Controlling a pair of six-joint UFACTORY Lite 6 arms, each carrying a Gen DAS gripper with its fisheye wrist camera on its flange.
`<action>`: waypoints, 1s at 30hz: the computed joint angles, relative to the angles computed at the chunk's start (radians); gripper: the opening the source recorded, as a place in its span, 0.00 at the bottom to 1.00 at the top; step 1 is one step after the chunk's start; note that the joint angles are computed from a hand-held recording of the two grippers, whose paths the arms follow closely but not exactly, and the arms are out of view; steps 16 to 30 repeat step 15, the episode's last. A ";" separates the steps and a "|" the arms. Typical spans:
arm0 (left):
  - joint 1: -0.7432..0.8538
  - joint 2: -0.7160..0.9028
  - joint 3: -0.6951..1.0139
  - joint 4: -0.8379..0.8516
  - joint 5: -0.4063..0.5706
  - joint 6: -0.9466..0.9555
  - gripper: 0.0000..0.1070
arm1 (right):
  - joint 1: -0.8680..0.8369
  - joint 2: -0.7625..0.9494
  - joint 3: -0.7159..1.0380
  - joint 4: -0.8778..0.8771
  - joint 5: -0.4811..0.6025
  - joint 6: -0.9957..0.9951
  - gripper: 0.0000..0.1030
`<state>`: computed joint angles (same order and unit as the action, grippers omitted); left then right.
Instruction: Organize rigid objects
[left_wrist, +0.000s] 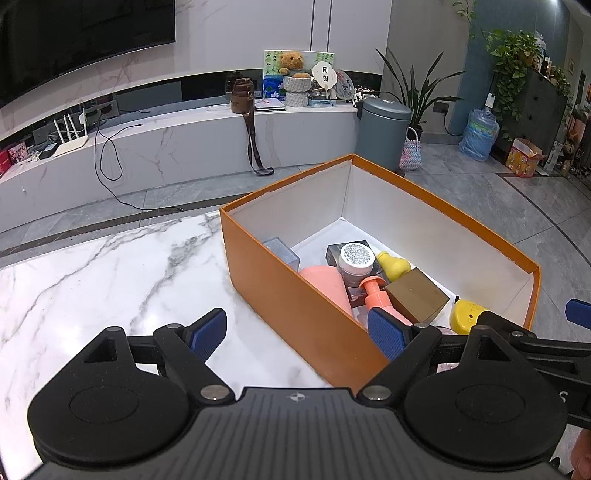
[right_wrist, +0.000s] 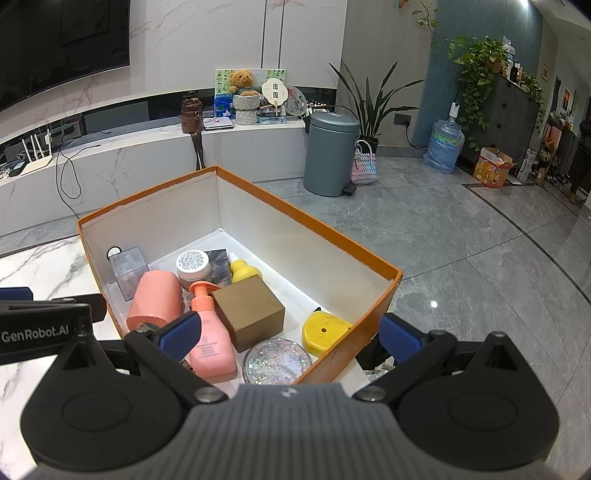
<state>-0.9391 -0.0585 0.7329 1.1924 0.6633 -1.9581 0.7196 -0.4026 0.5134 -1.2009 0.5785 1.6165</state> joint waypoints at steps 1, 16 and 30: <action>-0.001 0.001 0.002 -0.002 0.001 0.001 0.94 | 0.000 0.001 0.000 0.000 0.000 0.000 0.98; -0.036 0.017 0.005 0.056 0.050 -0.040 0.94 | 0.000 0.001 0.000 -0.003 -0.001 0.004 0.97; -0.036 0.017 0.005 0.056 0.050 -0.040 0.94 | 0.000 0.001 0.000 -0.003 -0.001 0.004 0.97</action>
